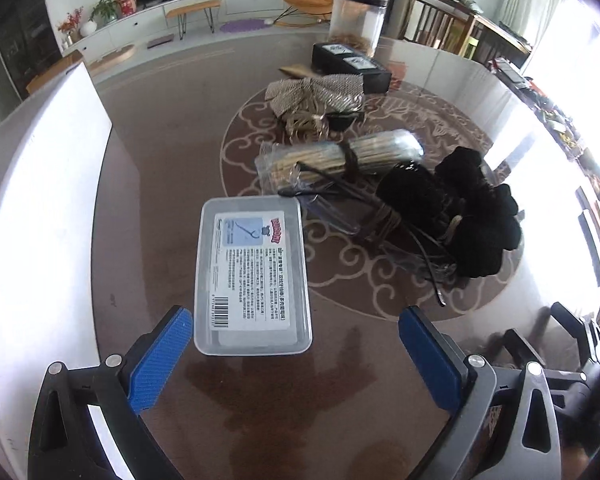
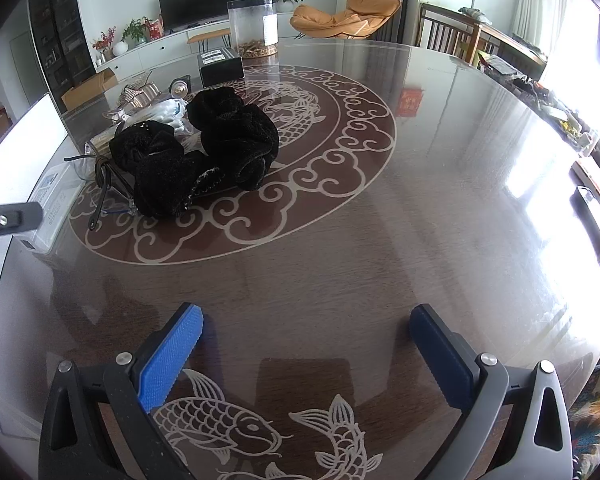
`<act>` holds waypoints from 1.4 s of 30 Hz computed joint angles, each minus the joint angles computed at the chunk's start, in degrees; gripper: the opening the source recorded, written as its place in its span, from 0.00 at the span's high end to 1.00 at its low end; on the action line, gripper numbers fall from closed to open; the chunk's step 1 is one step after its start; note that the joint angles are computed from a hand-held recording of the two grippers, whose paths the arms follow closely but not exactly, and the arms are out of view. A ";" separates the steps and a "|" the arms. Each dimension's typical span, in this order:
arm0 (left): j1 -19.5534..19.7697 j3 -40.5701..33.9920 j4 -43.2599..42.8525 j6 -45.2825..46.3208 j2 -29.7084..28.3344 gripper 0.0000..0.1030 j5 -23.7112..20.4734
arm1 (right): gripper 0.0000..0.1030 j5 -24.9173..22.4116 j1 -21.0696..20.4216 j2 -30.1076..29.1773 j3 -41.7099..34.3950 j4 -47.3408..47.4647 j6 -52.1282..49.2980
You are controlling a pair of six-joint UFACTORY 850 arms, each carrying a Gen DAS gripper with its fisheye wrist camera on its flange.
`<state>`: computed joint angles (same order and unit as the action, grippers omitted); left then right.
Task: Organize objects
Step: 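Grasp the clear plastic box with the left tool and lift it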
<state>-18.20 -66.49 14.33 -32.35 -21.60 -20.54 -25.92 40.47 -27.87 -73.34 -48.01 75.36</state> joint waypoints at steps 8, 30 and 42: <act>-1.12 -2.07 8.02 -8.20 -3.43 0.00 -2.25 | 0.00 0.01 -0.01 -0.06 -0.03 -0.10 0.10; -6.13 8.06 35.04 -42.73 3.12 0.40 0.20 | 0.00 -0.02 0.00 -0.11 -0.21 -0.09 -0.01; -10.12 15.10 48.74 -59.52 7.33 0.19 0.18 | 0.00 0.03 0.00 -0.14 -0.18 -0.28 0.17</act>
